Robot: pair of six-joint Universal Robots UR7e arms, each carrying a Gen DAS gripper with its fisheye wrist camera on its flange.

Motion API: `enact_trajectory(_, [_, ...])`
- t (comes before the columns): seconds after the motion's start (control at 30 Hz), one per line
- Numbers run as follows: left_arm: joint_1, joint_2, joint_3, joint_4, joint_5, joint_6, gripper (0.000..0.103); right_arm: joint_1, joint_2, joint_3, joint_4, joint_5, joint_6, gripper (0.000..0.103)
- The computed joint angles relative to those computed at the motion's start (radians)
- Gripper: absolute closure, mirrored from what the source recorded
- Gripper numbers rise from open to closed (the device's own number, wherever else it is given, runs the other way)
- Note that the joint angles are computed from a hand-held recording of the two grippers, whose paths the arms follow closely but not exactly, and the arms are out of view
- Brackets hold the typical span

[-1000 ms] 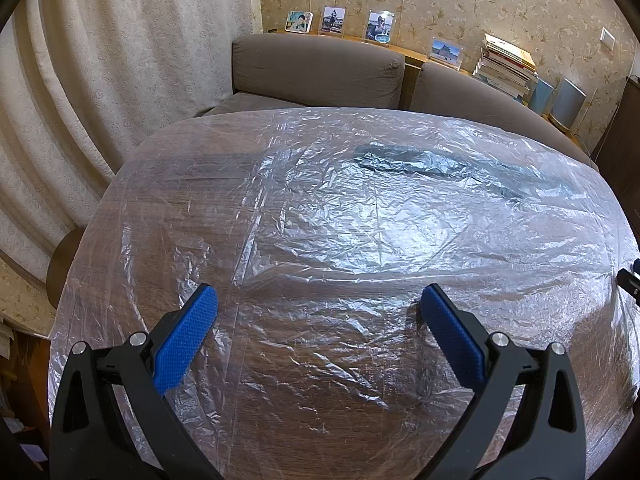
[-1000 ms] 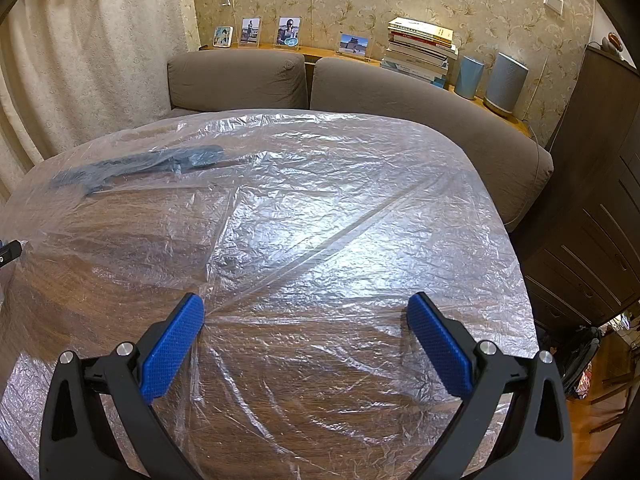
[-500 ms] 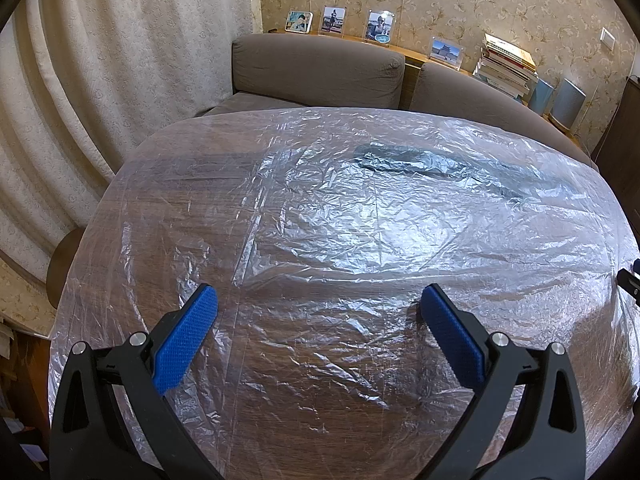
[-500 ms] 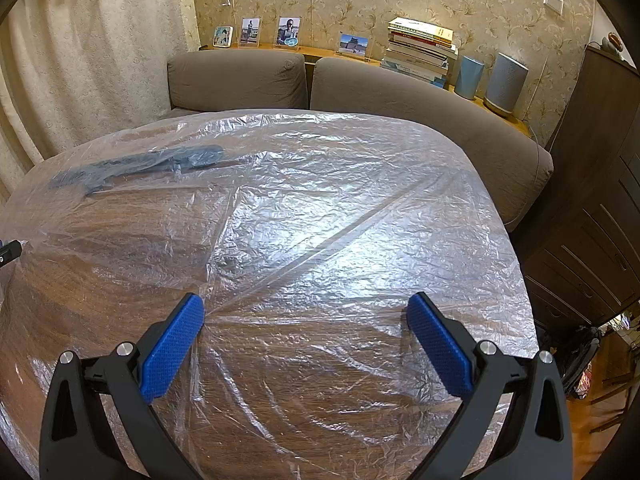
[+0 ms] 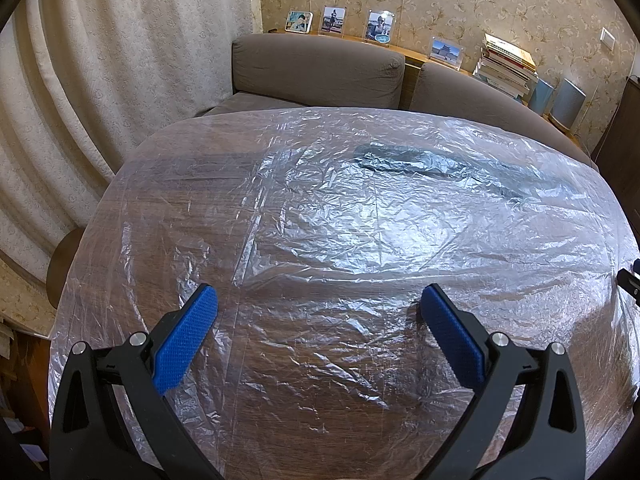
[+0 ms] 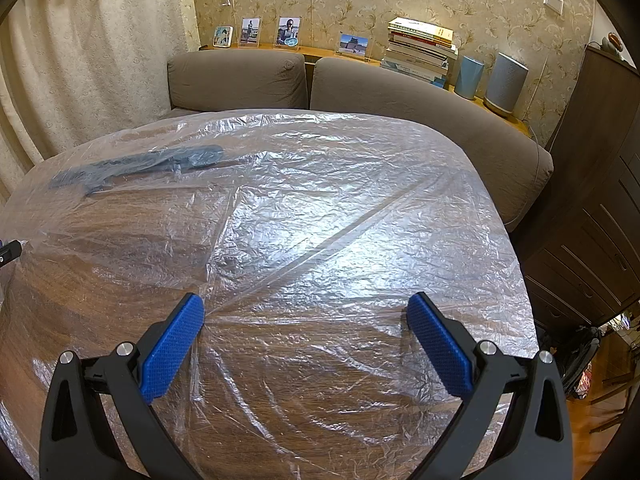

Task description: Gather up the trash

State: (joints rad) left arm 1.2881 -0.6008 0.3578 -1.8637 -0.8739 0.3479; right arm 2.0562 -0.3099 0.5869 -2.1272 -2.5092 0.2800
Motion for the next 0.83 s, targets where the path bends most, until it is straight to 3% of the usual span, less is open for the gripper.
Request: enact_trajectory(0.83, [0.006, 0.017, -0.051, 0.044, -0.035, 0.043, 0.001, 0.001, -0.001, 0.004, -0.004, 0.002, -0.002, 0.004])
